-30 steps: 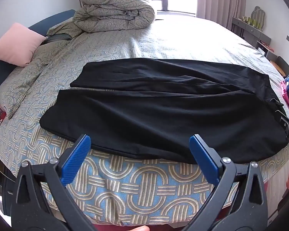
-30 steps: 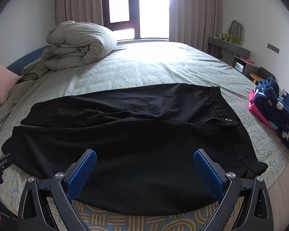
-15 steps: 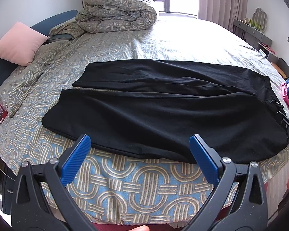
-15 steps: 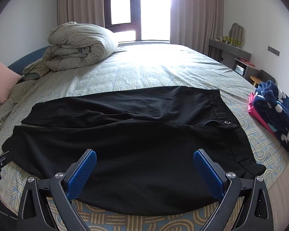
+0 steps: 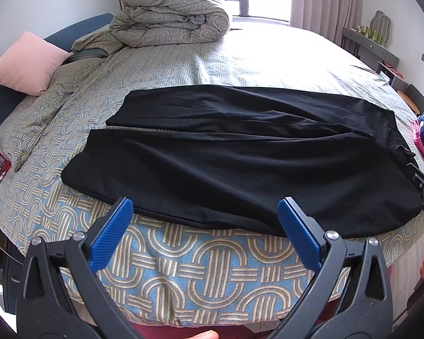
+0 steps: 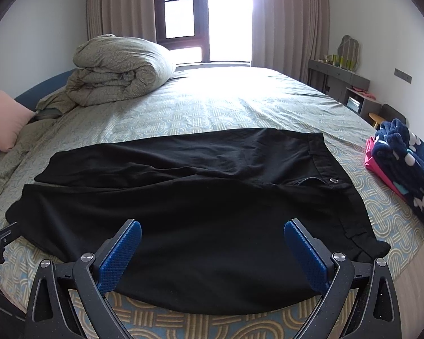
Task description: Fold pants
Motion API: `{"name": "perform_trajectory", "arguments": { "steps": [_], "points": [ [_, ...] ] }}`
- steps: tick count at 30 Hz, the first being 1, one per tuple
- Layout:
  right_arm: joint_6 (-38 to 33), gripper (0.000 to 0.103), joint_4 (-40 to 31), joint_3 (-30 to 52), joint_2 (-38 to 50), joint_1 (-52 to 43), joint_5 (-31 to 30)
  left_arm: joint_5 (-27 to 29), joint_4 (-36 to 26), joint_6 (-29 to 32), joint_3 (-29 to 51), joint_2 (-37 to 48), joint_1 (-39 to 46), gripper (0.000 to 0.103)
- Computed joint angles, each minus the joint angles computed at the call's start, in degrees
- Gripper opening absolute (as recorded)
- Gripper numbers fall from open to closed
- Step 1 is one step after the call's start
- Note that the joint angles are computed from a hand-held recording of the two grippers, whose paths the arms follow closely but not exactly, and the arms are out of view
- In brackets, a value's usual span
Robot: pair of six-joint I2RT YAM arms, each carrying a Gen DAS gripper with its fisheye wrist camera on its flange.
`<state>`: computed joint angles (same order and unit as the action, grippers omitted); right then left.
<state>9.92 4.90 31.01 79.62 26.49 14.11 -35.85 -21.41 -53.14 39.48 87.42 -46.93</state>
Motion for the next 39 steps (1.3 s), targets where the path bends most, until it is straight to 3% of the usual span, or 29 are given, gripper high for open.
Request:
{"name": "perform_trajectory", "arguments": {
  "steps": [13, 31, 33, 39],
  "points": [
    [1.43, 0.103, -0.60, -1.72, -2.64, -1.41, -3.16, -0.50, -0.85, -0.33, 0.91, 0.96, -0.54, 0.102],
    [-0.13, 0.103, -0.47, -2.75, -2.54, -3.49, -2.07, 0.91, -0.02, 0.33, 1.67, 2.94, 0.23, 0.102],
    [0.04, 0.103, -0.85, -2.80, -2.32, -4.01, -1.67, 2.66, 1.46, 1.27, 1.11, 3.08, 1.52, 0.102],
    [1.12, 0.103, -2.13, -2.42, -0.78, -9.11, -3.68, 16.28, 12.97, 3.21, -7.17, -0.11, 12.99, 0.102]
  ]
}}
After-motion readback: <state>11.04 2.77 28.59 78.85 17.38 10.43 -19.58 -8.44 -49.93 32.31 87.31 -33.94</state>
